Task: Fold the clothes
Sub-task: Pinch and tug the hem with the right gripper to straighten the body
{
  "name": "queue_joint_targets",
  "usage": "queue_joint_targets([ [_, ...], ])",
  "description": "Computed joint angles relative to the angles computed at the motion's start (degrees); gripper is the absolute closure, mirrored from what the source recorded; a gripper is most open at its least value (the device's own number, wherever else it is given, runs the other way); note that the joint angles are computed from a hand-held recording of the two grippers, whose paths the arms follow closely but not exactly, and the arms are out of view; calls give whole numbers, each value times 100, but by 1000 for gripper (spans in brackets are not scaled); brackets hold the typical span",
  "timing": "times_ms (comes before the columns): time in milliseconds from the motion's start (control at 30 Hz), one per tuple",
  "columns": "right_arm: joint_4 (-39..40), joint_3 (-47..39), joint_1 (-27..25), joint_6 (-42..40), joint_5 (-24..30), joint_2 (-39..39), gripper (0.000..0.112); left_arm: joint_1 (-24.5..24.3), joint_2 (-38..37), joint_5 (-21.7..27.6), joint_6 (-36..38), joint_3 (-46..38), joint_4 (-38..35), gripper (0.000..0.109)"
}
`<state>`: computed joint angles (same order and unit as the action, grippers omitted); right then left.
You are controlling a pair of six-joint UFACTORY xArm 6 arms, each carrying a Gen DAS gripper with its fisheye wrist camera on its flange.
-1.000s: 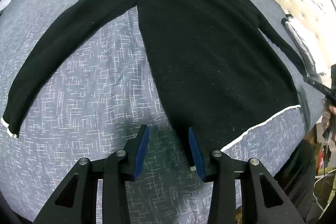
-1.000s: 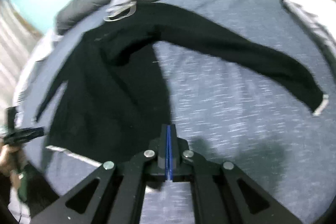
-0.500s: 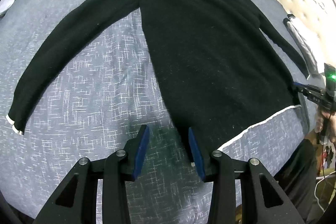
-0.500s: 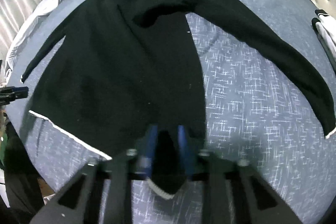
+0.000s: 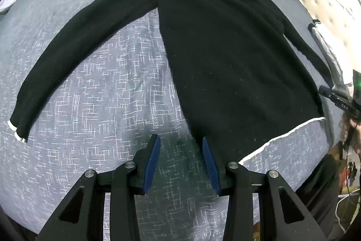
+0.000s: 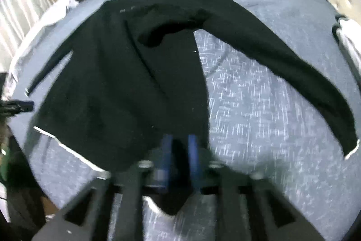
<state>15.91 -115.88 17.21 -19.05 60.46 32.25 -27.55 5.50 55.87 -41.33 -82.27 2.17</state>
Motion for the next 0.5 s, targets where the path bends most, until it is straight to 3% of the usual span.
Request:
queue_joint_targets([
  [200,-343,-748,159,78,295,604,76,-42,75,123,9,-164,69,66],
  [300,-324,-614,158,-31,161,578,103,-35,54,157,-3,-157,83,66],
  [500,363,-123,-57,-260,-289,212,108,64,4,168,-27,-57,60,66],
])
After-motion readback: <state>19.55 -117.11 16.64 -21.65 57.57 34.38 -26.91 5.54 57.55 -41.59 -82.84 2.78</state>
